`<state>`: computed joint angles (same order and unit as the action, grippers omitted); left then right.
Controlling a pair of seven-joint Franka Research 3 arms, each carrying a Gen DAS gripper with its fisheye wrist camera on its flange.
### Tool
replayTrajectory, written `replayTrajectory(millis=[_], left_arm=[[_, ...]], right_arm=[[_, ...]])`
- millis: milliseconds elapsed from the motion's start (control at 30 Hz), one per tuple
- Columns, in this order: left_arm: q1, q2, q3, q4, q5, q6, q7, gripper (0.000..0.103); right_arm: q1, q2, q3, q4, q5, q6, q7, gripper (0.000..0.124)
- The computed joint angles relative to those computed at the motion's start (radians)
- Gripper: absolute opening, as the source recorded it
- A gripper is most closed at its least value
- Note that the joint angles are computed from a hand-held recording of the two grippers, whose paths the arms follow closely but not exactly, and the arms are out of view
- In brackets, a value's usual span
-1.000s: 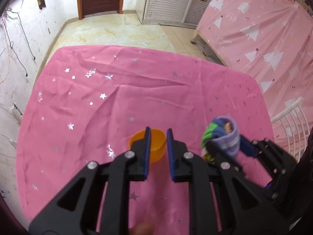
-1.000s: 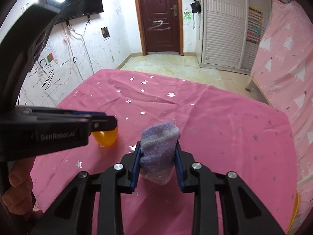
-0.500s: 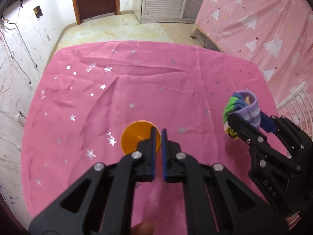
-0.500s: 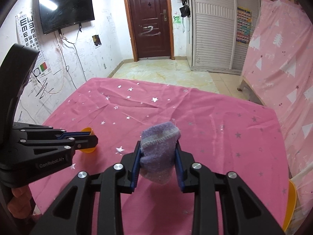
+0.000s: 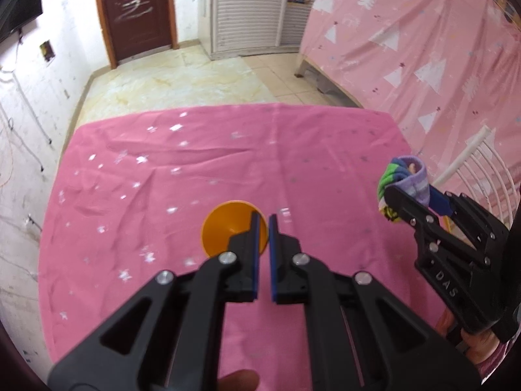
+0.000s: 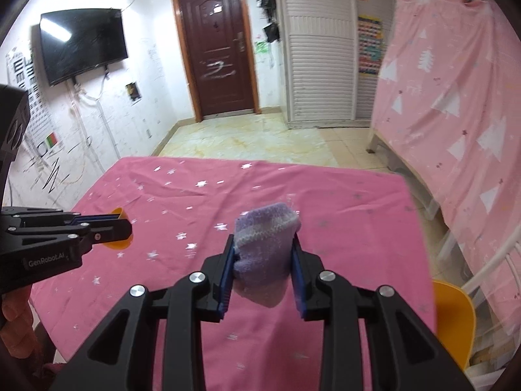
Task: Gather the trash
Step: 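Carry the cup and sock to the yellow bin and release both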
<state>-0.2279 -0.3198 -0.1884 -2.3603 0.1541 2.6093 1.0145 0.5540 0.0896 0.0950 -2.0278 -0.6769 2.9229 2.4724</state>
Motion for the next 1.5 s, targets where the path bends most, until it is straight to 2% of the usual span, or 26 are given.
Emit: replayTrajectory(millis=[133, 533, 767, 867, 1000, 1167, 1367, 1500], left_arm=[[-0.02, 0.035, -0.024, 0.048, 0.011, 0.003, 0.007, 0.003], [-0.092, 0.213, -0.094, 0.241, 0.089, -0.023, 0.013, 0.003], [-0.147, 0.33, -0.122, 0.367, 0.118, -0.05, 0.029, 0.004], [-0.173, 0.38, -0.133, 0.419, 0.118, -0.045, 0.049, 0.003], [-0.186, 0.439, -0.15, 0.462, 0.016, 0.017, 0.16, 0.004], [-0.211, 0.536, -0.16, 0.561, -0.017, 0.005, 0.2, 0.004], [-0.248, 0.64, -0.156, 0.67, 0.009, -0.023, 0.201, 0.004], [-0.258, 0.709, -0.159, 0.744, -0.004, -0.057, 0.21, 0.004]], right_arm=[[-0.04, -0.07, -0.01, -0.074, -0.06, 0.017, 0.077, 0.024], [-0.263, -0.222, 0.07, -0.253, -0.129, 0.053, 0.184, 0.024], [-0.403, -0.289, 0.115, -0.364, -0.127, 0.105, 0.213, 0.024], [-0.478, -0.316, 0.156, -0.405, -0.144, 0.12, 0.247, 0.024], [-0.578, -0.344, 0.204, -0.461, -0.147, 0.157, 0.269, 0.024], [-0.642, -0.347, 0.232, -0.506, -0.082, 0.198, 0.219, 0.024], [-0.727, -0.324, 0.296, -0.524, -0.024, 0.227, 0.179, 0.024], [-0.737, -0.295, 0.29, -0.541, 0.049, 0.253, 0.123, 0.025]])
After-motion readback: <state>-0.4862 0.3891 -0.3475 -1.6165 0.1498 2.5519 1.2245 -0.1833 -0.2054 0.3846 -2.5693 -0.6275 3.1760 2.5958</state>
